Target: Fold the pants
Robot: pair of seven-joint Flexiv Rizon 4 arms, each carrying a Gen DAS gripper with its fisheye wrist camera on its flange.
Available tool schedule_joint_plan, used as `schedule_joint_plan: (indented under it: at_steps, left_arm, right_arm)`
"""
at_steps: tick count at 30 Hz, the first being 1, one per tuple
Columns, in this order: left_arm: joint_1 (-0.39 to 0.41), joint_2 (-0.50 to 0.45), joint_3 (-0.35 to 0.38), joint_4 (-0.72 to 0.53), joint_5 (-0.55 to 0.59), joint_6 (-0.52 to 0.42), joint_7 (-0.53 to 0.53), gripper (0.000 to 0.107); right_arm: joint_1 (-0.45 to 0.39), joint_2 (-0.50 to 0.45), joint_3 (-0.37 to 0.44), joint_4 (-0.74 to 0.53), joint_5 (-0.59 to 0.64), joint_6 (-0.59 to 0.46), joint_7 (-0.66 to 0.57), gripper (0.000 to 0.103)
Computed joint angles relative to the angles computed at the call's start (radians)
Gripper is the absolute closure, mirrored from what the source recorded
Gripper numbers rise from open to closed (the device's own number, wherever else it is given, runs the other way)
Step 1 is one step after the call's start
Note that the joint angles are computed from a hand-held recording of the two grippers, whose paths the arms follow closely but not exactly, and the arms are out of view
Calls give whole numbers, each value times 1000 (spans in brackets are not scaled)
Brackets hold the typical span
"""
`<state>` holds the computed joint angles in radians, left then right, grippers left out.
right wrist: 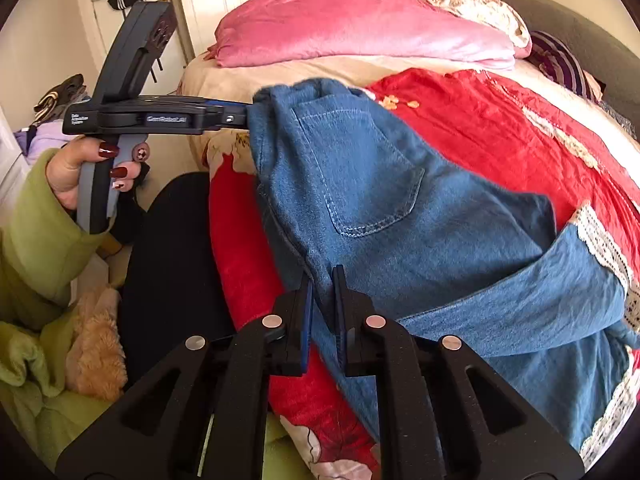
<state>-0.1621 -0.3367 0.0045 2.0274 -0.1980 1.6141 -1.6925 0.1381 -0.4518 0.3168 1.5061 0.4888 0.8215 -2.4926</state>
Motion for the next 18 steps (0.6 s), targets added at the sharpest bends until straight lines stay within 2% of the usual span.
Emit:
schedule_joint_plan:
  at_steps: [1,3,7,10,11,12,15,16,18]
  left_arm:
    - [-7,5,11,8,2,-9,-7,50]
    - [-13,19,20,29,5,-11,-20,49]
    - [-114,42,137,28,74,21,-106,51]
    - [-115,49,125,19,88,78,-114,51]
    - [-100,44,98,7,84,83,-99,52]
    - [-76,33,59,-8,80,76,-73,52]
    - [-88,-16,43,-72,80,-3,-28,52]
    - [-101,-32,54,-87,74,-27,-19,52]
    - [-154,-70,124,-136,118,-112,-57,53]
  right_arm:
    - [1,-1,-2,0,-3,-4,6,98]
    - [3,-4,-4,6,-7,-7,10,98]
    - [8,-8,-2,17,-12,-1,12,98]
    - [8,-13,-1,17,-13,-5,18,98]
    - [8,-16,-2,15,-13,-10,22,98]
    - [7,-17,-2,15,-12,-13,29,98]
    - [3,-13,1,22,-8,-14,32,98]
    - [-1,-11,2,23,-4,-19,30,96]
    - [-7,-3,3,27,-1,-34,24,95]
